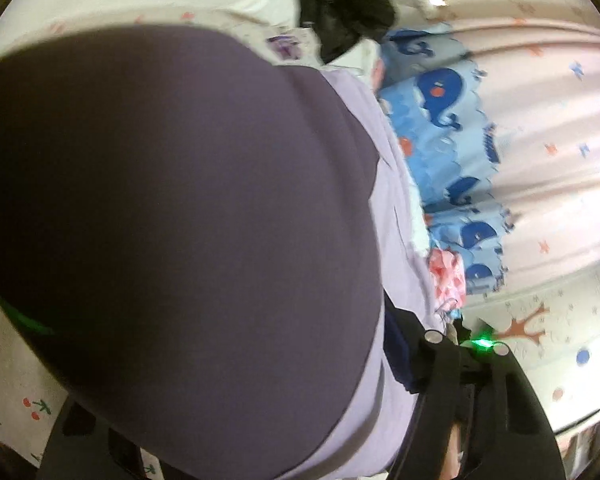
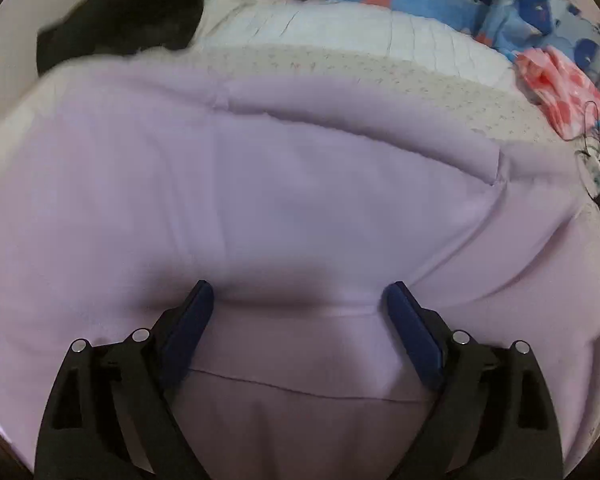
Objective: Fold large clothes
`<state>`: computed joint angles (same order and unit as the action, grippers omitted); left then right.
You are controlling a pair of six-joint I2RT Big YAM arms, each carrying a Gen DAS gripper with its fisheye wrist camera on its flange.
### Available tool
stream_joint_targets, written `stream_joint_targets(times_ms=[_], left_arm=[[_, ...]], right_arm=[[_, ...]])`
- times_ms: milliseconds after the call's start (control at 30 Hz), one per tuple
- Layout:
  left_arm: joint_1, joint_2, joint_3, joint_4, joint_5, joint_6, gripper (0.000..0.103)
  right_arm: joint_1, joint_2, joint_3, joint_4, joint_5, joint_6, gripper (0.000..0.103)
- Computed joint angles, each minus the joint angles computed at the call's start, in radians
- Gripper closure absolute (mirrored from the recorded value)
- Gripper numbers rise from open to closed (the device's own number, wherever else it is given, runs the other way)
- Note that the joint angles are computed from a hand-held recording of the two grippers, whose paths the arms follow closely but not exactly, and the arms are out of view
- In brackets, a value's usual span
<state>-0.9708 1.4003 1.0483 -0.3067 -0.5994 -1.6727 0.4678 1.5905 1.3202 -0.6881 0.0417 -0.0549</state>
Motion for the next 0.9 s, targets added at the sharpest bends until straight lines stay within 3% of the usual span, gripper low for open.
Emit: stream_joint_targets(times_ms=[67, 100, 200, 333, 367, 400, 533, 567, 667, 733, 800, 867, 900], left_arm=[[-0.001, 0.004, 0.013, -0.017, -0.004, 0.01, 0.038], [0.003, 0.004, 0.009, -0.006, 0.002, 0.012, 0.038], [0.011, 0.005, 0.01, -0.007, 0.012, 0.001, 0.038], [0.016, 0.008, 0.021, -0.014, 0.013, 0.014, 0.038], [0.018, 0.008, 0.02, -0.007, 0.014, 0.019, 0.038], [0.02, 0.009, 0.022, -0.005, 0.011, 0.029, 0.038], [0.029, 0.015, 0.038, -0.035, 0.023, 0.021, 0.038], [0.034, 0.01, 0.025, -0.015, 0.034, 0.004, 0.037], [0.042, 0.0, 0.004, 0.024, 0.041, -0.017, 0.036], [0.046, 0.007, 0.019, 0.003, 0.041, -0.016, 0.035], [0.05, 0.014, 0.033, -0.014, 0.041, -0.01, 0.033], [0.052, 0.025, 0.06, -0.051, 0.044, 0.013, 0.031], [0.052, 0.03, 0.075, -0.076, 0.04, 0.02, 0.031]], right_arm=[[0.002, -0.014, 0.019, -0.011, -0.023, 0.035, 0.018], [-0.009, -0.035, 0.007, 0.036, -0.056, 0.054, 0.018], [0.015, -0.027, 0.059, 0.07, 0.021, 0.012, 0.018], [0.045, 0.217, 0.327, -0.049, 0.202, -0.013, 0.015], [0.028, 0.254, 0.349, -0.084, 0.198, -0.016, 0.006], [0.015, 0.322, 0.407, -0.14, 0.172, 0.0, 0.006], [0.009, 0.32, 0.448, -0.203, 0.132, -0.014, 0.007], [0.001, 0.283, 0.413, -0.169, 0.098, -0.03, 0.007], [-0.027, 0.023, 0.134, -0.032, -0.004, -0.097, 0.008], [-0.015, -0.102, -0.015, 0.018, -0.002, -0.133, 0.008], [0.007, -0.138, -0.112, 0.011, 0.038, -0.205, 0.008], [0.011, -0.151, -0.185, 0.102, 0.057, -0.235, 0.007], [0.006, -0.148, -0.181, 0.104, 0.044, -0.222, 0.007]])
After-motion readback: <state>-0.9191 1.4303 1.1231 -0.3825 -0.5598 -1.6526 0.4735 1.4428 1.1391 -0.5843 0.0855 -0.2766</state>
